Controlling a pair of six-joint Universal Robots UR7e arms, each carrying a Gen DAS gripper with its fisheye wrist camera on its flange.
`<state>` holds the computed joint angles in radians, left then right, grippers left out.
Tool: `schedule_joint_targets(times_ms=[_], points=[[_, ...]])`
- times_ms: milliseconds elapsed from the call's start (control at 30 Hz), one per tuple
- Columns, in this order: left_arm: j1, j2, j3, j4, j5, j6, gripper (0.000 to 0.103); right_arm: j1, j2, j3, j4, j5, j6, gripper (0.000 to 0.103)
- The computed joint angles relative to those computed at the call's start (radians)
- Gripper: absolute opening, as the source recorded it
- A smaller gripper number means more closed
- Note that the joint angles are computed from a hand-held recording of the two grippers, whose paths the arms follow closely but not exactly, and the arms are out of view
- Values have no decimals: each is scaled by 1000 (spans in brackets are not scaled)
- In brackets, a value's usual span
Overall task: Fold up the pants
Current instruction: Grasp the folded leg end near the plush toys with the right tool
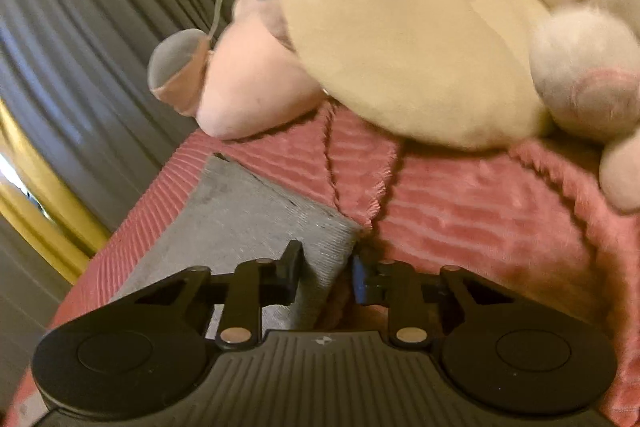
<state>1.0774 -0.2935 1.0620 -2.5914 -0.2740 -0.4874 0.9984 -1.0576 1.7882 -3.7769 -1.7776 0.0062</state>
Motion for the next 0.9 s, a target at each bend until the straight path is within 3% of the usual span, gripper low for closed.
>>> schedule_joint_targets(times_ms=[133,333,400,533,633,733,900], points=[[3,10,-19,38,0,-12,102,32,24,-1,-80,-48,-104,16],[6,13,-24,28,-8,-6,102,107,95,-74,-136,-240,-303,16],[6,14,-25,28,-9,-9,102,110,110,-80,-171,-224,-341,16],[8,13,-26,29,-13,-13,102,124,155,-112,-217,-222,-527,16],[8,12,-25,29,-14,-14,103,116,159,-126,-172,-240,-507,16],[7,14,-27,33,-13,-17,103,91,133,-120,-107,-215,-409,17],[7,13,-27,40,-11,-21,103,-1,50,-87,44,6,-79,28]])
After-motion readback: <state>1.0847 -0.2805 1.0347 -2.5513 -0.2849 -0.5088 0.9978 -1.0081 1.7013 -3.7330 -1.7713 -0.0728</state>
